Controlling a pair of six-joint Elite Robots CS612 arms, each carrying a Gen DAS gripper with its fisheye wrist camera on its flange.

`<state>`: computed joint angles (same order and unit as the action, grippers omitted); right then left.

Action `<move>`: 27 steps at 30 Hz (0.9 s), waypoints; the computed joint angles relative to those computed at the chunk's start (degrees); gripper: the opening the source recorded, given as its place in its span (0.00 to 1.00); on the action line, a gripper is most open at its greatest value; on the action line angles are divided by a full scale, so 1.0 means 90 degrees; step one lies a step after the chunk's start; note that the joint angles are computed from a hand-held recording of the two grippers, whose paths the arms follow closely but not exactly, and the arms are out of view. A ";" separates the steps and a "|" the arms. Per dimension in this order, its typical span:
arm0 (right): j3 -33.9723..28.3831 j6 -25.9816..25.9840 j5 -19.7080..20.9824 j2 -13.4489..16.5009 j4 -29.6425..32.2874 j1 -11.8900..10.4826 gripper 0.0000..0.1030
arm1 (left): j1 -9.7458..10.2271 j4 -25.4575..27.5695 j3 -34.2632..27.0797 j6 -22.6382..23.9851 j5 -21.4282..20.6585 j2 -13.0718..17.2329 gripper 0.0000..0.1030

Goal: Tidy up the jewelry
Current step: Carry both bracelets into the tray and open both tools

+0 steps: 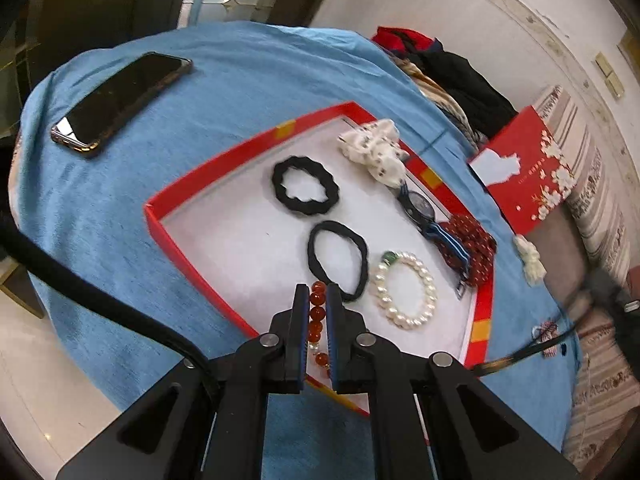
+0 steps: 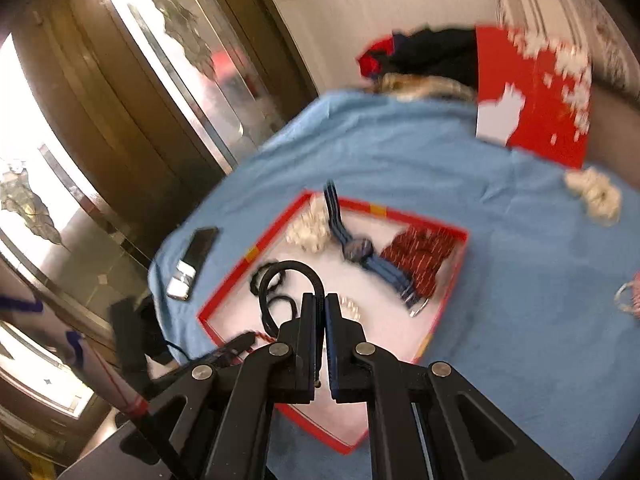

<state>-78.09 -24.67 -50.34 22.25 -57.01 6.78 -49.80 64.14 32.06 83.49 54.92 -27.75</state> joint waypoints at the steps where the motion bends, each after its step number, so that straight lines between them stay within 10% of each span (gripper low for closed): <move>1: 0.0050 -0.0031 -0.0168 0.0026 0.0072 0.0053 0.05 | -0.0011 -0.0026 0.0057 -0.0047 -0.0065 -0.0026 0.07; 9: 0.0152 -0.0486 -0.1736 0.0274 -0.0118 0.0322 0.07 | -0.0143 -0.0361 0.0345 0.0054 -0.0837 -0.0212 0.13; 14: 0.0067 -0.0427 -0.1641 0.0309 -0.0315 0.0204 0.47 | -0.0179 -0.0428 0.0268 0.0206 -0.0983 -0.0195 0.20; 22: 0.0341 -0.0100 -0.2287 0.0293 -0.0794 0.0241 0.45 | -0.0186 -0.0186 -0.0267 0.0423 -0.1025 0.0067 0.24; 27: 0.0658 0.0267 -0.2283 0.0198 -0.0613 0.0226 0.12 | -0.0165 -0.0070 -0.0763 0.0801 -0.0886 0.0299 0.25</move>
